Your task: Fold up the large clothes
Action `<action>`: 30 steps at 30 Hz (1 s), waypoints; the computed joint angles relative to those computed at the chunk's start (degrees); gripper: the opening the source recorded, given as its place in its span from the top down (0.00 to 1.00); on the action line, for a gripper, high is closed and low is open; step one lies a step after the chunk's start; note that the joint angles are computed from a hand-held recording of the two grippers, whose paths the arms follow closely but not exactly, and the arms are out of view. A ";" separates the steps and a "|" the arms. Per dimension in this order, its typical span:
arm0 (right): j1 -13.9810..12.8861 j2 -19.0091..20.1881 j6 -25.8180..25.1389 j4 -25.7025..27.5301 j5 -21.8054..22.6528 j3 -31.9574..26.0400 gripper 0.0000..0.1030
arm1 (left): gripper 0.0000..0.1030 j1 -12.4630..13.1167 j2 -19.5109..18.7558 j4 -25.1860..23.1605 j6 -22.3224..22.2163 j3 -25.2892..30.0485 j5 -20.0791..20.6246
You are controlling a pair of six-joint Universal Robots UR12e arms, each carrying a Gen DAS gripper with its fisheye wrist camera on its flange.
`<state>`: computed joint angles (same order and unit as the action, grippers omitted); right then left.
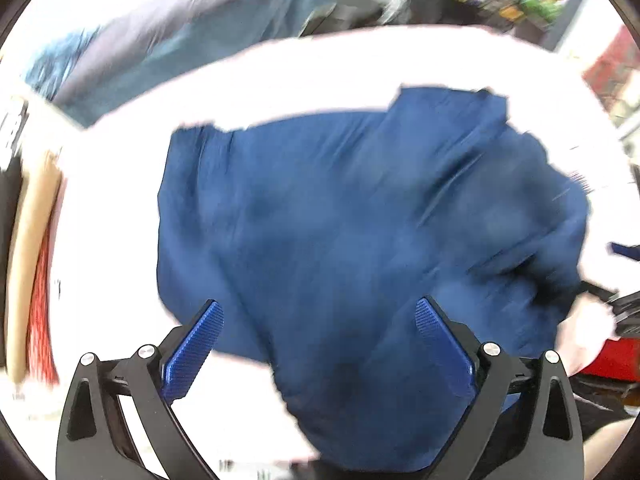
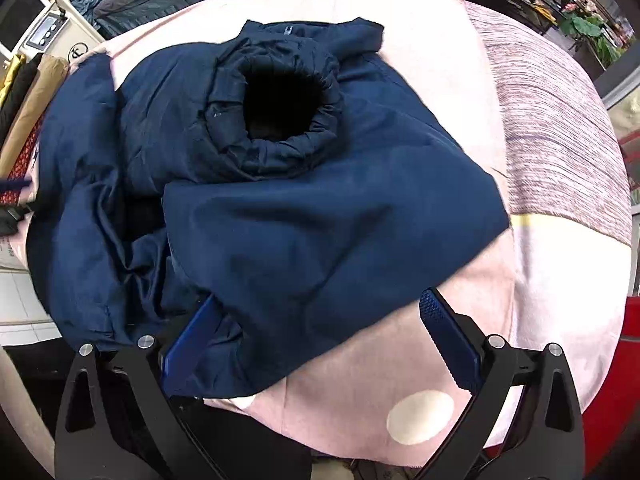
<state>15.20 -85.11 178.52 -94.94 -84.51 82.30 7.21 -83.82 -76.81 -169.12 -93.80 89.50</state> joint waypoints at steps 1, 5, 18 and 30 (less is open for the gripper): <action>-0.08 -0.48 0.56 -0.61 -0.03 0.33 0.05 | 0.07 -0.56 -0.71 0.42 0.92 1.11 -1.92; -0.61 -3.21 -0.39 -5.09 0.24 3.23 0.05 | 0.07 -3.52 -5.12 0.95 4.65 4.36 -8.17; 4.11 -3.97 -4.08 -7.71 -7.51 6.87 0.05 | 0.26 -10.79 -13.19 -4.24 9.95 6.98 -5.16; 5.46 -1.89 -0.55 -8.09 -12.55 5.05 0.81 | 0.90 -6.52 -11.01 -1.52 6.46 6.29 -5.31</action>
<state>20.66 -87.00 177.97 -103.04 -97.07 87.35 0.69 -94.83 -78.33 -162.66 -87.51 84.19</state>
